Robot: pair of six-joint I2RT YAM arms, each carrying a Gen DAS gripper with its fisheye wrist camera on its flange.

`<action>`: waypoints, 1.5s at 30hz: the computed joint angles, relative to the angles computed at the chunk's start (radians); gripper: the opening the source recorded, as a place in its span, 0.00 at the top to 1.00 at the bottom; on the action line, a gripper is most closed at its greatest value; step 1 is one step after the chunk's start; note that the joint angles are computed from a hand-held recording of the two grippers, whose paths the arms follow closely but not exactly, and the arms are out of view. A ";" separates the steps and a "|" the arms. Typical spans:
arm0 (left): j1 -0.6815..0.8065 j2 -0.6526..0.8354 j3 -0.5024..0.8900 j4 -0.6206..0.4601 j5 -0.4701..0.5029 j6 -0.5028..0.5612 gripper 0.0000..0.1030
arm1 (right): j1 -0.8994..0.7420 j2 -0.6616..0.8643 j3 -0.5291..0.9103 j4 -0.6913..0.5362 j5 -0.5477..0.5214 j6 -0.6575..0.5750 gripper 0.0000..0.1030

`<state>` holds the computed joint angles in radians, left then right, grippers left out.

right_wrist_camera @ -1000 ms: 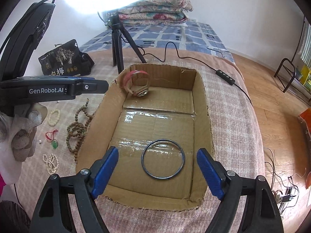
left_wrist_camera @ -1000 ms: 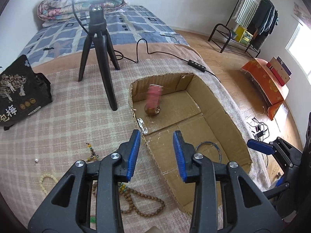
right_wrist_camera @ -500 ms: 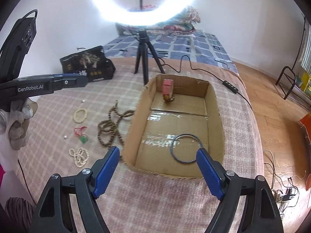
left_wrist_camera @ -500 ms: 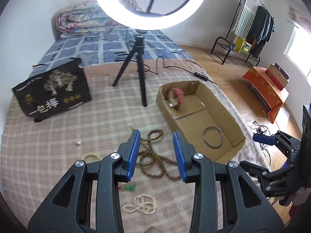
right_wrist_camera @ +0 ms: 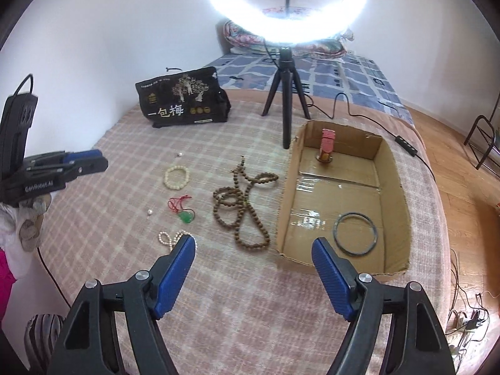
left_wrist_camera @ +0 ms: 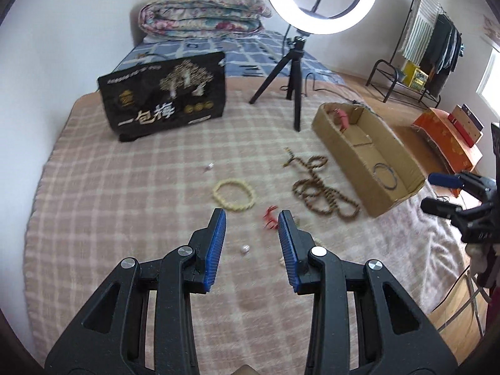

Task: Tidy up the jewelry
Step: 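Move the left tool to the cream bead bracelet while the right tool approaches the wooden prayer beads, then close the left tool on the cream bracelet while the right tool grips the prayer beads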

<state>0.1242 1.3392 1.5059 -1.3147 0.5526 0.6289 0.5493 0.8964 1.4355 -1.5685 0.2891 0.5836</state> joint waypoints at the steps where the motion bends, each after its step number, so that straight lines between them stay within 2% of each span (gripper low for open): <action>1: 0.019 0.007 -0.008 0.000 0.000 0.016 0.66 | 0.000 0.009 -0.006 0.013 -0.005 -0.003 0.24; 11: 0.078 0.080 -0.074 0.058 -0.008 0.045 0.66 | -0.060 0.106 -0.097 0.163 -0.083 -0.103 0.29; 21: 0.008 0.174 -0.072 0.126 -0.028 -0.034 0.66 | -0.186 0.247 -0.154 0.304 -0.204 -0.286 0.35; 23: -0.010 0.196 -0.071 0.143 -0.034 -0.051 0.66 | -0.189 0.275 -0.154 0.316 -0.213 -0.321 0.38; 34: -0.079 0.305 -0.047 0.202 -0.054 -0.138 0.66 | -0.231 0.429 -0.133 0.343 -0.243 -0.493 0.38; 45: -0.136 0.381 0.001 0.218 -0.076 -0.195 0.66 | -0.303 0.564 -0.094 0.356 -0.296 -0.550 0.38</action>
<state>-0.0119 1.7199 1.5067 -1.0970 0.4767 0.4336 0.2462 1.4603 1.3418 -1.2122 -0.0072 0.0333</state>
